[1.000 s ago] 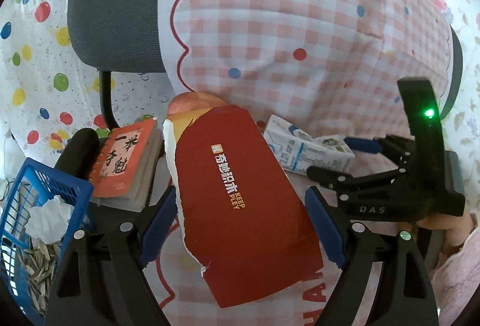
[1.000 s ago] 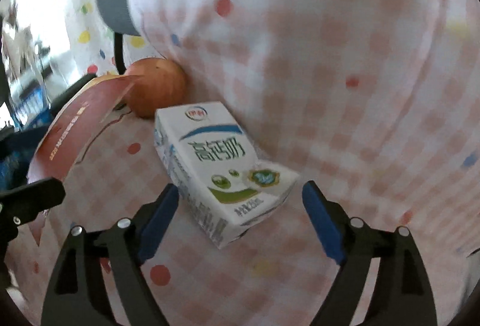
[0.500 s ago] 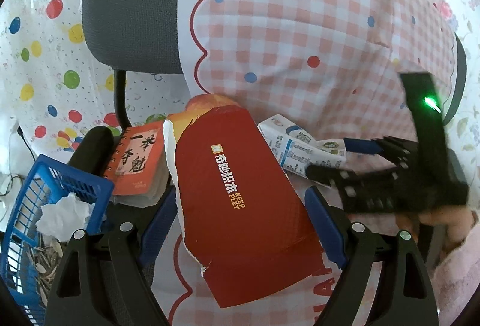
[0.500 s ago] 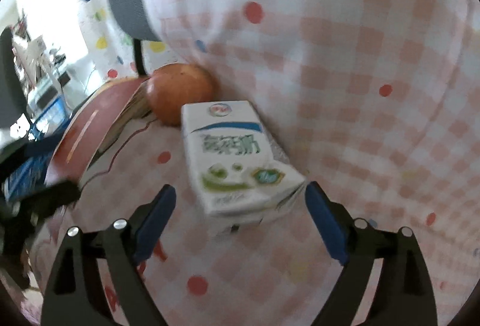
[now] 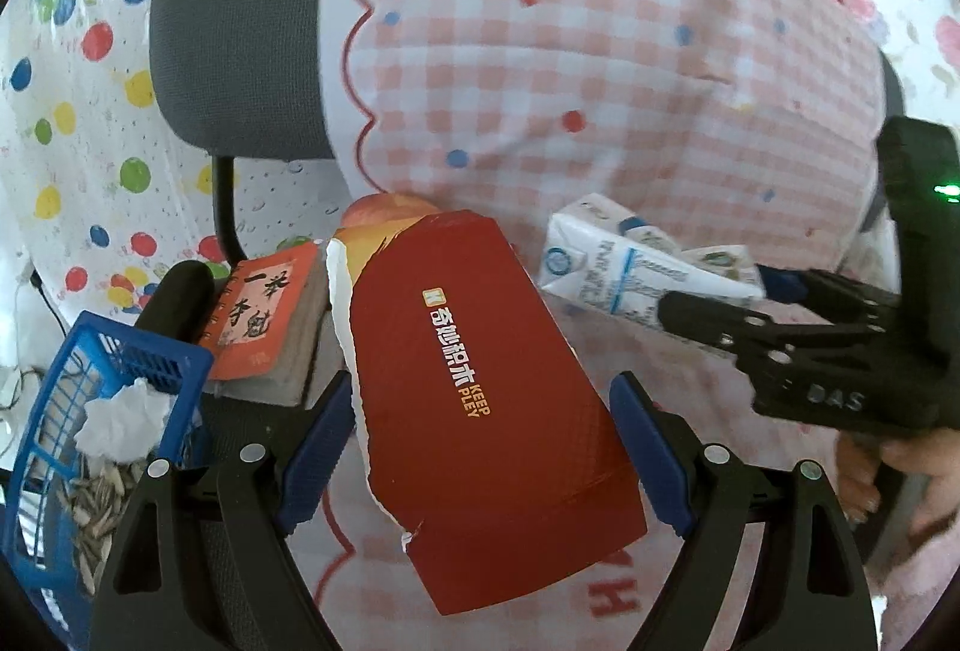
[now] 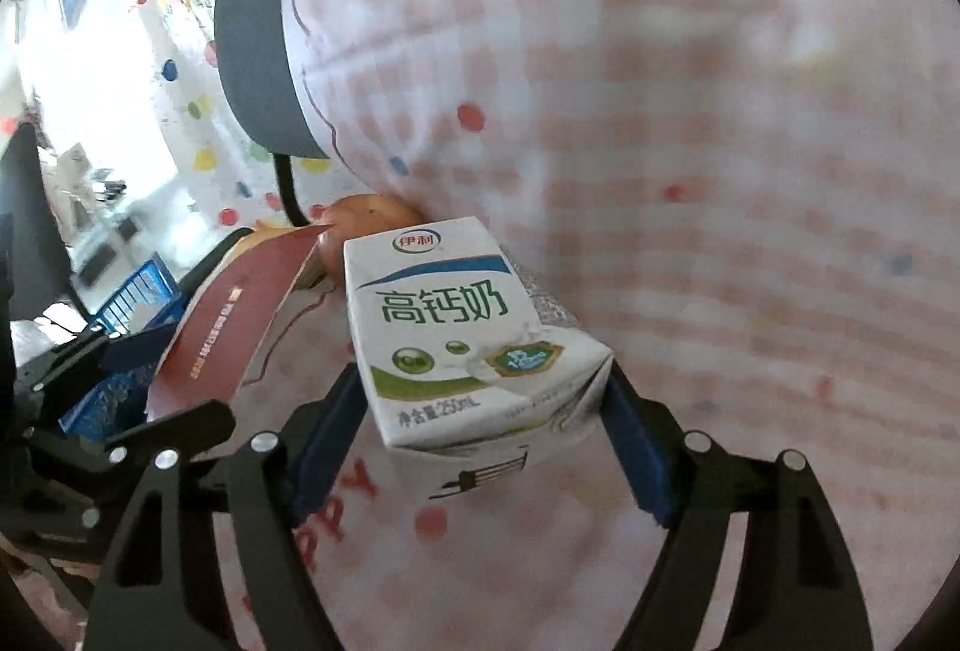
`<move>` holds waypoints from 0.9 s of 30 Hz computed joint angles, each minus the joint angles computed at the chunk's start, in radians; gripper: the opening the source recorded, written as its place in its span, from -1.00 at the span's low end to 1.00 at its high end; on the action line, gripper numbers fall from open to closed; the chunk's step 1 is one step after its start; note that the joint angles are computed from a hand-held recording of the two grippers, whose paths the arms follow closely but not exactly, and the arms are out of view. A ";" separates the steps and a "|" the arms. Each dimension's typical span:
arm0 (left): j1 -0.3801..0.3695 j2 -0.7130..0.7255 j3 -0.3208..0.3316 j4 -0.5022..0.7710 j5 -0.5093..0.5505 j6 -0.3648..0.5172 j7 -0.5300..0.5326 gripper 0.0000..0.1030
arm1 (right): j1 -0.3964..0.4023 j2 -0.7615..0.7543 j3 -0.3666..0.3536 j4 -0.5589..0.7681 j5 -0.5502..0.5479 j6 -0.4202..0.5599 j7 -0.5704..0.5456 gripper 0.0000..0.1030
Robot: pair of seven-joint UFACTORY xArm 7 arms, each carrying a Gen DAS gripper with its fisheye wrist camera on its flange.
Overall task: Collect trash
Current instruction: 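Carry the red envelope and milk carton over the pink bin with both tools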
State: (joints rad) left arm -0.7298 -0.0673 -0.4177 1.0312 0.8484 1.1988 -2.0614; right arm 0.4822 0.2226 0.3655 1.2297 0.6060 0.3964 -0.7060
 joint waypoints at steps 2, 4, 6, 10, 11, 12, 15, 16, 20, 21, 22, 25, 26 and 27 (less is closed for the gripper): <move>-0.020 0.039 -0.018 0.052 0.012 0.043 0.002 0.63 | 0.014 -0.100 -0.015 -0.105 -0.022 -0.060 0.045 0.47; -0.048 0.072 -0.022 0.094 0.029 0.072 -0.003 0.63 | 0.029 -0.189 -0.035 -0.196 -0.049 -0.102 0.093 0.47; -0.085 0.108 -0.024 0.146 0.042 0.112 0.002 0.63 | 0.039 -0.285 -0.060 -0.284 -0.012 -0.117 0.104 0.47; -0.164 0.176 -0.010 0.235 0.066 0.169 0.004 0.63 | 0.080 -0.438 -0.139 -0.423 0.037 -0.143 0.093 0.48; -0.187 0.200 -0.006 0.265 0.076 0.180 0.010 0.63 | 0.086 -0.483 -0.157 -0.463 0.037 -0.150 0.100 0.48; -0.207 0.218 0.001 0.287 0.083 0.188 0.014 0.63 | 0.090 -0.523 -0.171 -0.500 0.029 -0.159 0.113 0.48; -0.271 0.281 0.022 0.361 0.117 0.203 0.032 0.63 | 0.081 -0.637 -0.194 -0.599 -0.019 -0.163 0.193 0.48; -0.290 0.298 0.031 0.381 0.127 0.204 0.037 0.63 | 0.075 -0.675 -0.201 -0.630 -0.036 -0.163 0.219 0.48; -0.364 0.376 0.068 0.475 0.169 0.193 0.071 0.63 | 0.024 -0.838 -0.204 -0.757 -0.121 -0.150 0.318 0.48; -0.382 0.398 0.078 0.502 0.180 0.186 0.085 0.63 | 0.010 -0.892 -0.210 -0.793 -0.137 -0.135 0.340 0.48; -0.399 0.417 0.089 0.525 0.190 0.177 0.095 0.63 | -0.002 -0.933 -0.214 -0.820 -0.155 -0.123 0.358 0.48; -0.445 0.471 0.118 0.586 0.222 0.129 0.129 0.63 | -0.056 -1.074 -0.209 -0.905 -0.218 -0.078 0.424 0.49; -0.459 0.496 0.128 0.613 0.234 0.103 0.148 0.63 | -0.072 -1.125 -0.210 -0.933 -0.237 -0.059 0.443 0.49; -0.470 0.513 0.138 0.632 0.237 0.085 0.161 0.63 | -0.098 -1.200 -0.210 -0.972 -0.260 -0.026 0.467 0.49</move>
